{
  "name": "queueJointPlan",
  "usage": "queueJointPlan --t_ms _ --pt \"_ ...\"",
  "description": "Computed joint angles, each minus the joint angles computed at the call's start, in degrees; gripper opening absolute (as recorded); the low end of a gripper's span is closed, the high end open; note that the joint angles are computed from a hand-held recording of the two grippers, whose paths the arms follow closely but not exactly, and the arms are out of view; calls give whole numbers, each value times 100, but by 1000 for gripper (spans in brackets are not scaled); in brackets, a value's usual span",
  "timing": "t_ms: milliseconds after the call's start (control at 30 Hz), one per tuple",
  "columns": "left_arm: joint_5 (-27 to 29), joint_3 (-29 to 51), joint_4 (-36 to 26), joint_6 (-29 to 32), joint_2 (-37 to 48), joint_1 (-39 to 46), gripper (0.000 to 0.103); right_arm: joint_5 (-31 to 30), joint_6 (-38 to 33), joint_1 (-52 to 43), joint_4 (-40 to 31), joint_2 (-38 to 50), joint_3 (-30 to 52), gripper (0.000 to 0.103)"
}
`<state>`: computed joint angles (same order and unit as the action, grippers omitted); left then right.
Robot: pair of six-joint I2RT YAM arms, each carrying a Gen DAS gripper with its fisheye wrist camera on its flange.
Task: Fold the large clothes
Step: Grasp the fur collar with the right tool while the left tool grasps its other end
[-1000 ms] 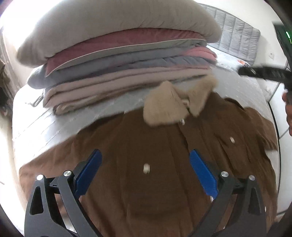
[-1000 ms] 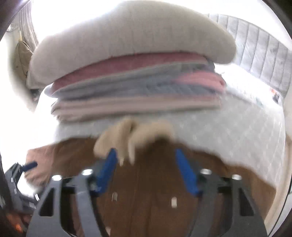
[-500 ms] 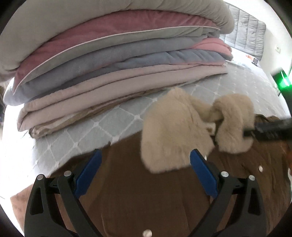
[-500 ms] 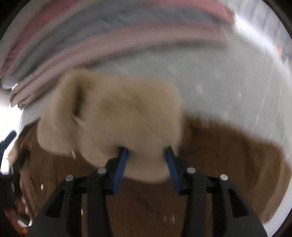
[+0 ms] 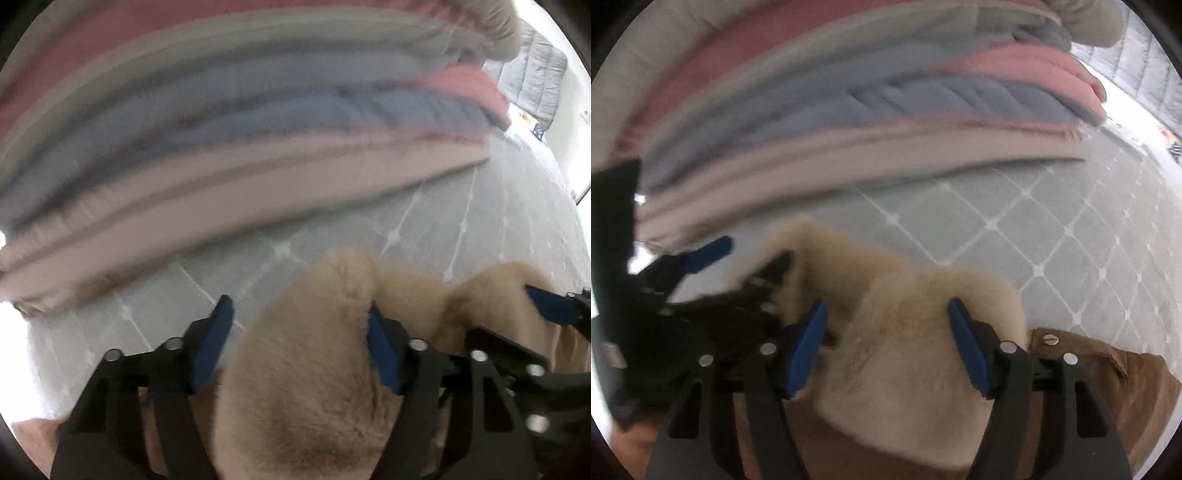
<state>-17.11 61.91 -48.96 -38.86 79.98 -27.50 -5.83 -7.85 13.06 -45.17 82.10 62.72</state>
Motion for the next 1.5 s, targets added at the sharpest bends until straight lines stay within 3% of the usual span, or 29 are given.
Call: queueJointPlan --t_ms 33,67,100,133,233,400,467,567,633,700,767,867,933,1033,1133,1233,1333,1367,1433,1500 --pt "302 -229 243 -53 -151 94 41 107 -54 -37 156 -14 -157 53" --pt "384 -375 349 -160 -292 108 35 237 -173 -97 359 -140 -398 46" --pt "337 -550 451 -300 -530 43 23 157 -328 -222 359 -236 -473 37" --pt "226 -630 458 -364 -696 -61 16 77 -469 -326 344 -334 -556 30" --pt "-591 -800 281 -955 -1419 -635 10 -144 -640 -507 573 -1074 -999 20" --pt "-2632 -955 -201 -2240 -2569 -1997 6 -373 -727 -425 2144 -3037 -2203 17" --pt "-3200 -1036 -258 -2501 -2634 -2298 5 -510 -586 -385 2797 -2970 -2471 17" --pt "-3033 -1338 275 -2048 -2417 -1925 6 -405 -360 -244 3319 -2182 -2515 18" --pt "-2443 -1456 659 -1616 -1987 -1443 9 -359 -377 -142 3502 -1265 -2444 26" --pt "-2122 -1430 601 -1470 -1626 -1212 9 -562 -330 -329 3391 -906 -2378 28" --pt "-1951 -1617 656 -1504 -1986 -1248 10 -1268 -195 -770 3194 -1230 -2439 36" --pt "-2230 -1750 315 -1660 -2661 -1825 21 -2221 -468 -1525 2640 -2249 -2644 38" --pt "-2118 -1966 314 -1691 -2858 -2069 21 -2058 -668 -1453 2509 -2514 -2784 38" --pt "-1458 -2427 855 -1568 -2389 -1785 21 -1260 -780 -922 3032 -1811 -2933 37" --pt "-1051 -2817 1635 -1405 -2082 -1244 21 -995 -629 -715 3323 -1001 -2746 38" --pt "-1054 -2671 1737 -1275 -1786 -1089 21 -709 -630 -520 3257 -861 -2593 38" --pt "-1257 -2308 1213 -1470 -1615 -1372 24 -668 -591 -574 2742 -1266 -2538 41" --pt "-1278 -2139 941 -1639 -1591 -1501 27 -763 -572 -664 2509 -1441 -2513 43" --pt "-1314 -1653 79 -2050 -1672 -1767 61 -1071 -590 -984 1752 -2000 -2404 60" --pt "-1606 -1243 -1037 -2823 -2023 -2404 77 -1524 -881 -1533 847 -2602 -2209 68"
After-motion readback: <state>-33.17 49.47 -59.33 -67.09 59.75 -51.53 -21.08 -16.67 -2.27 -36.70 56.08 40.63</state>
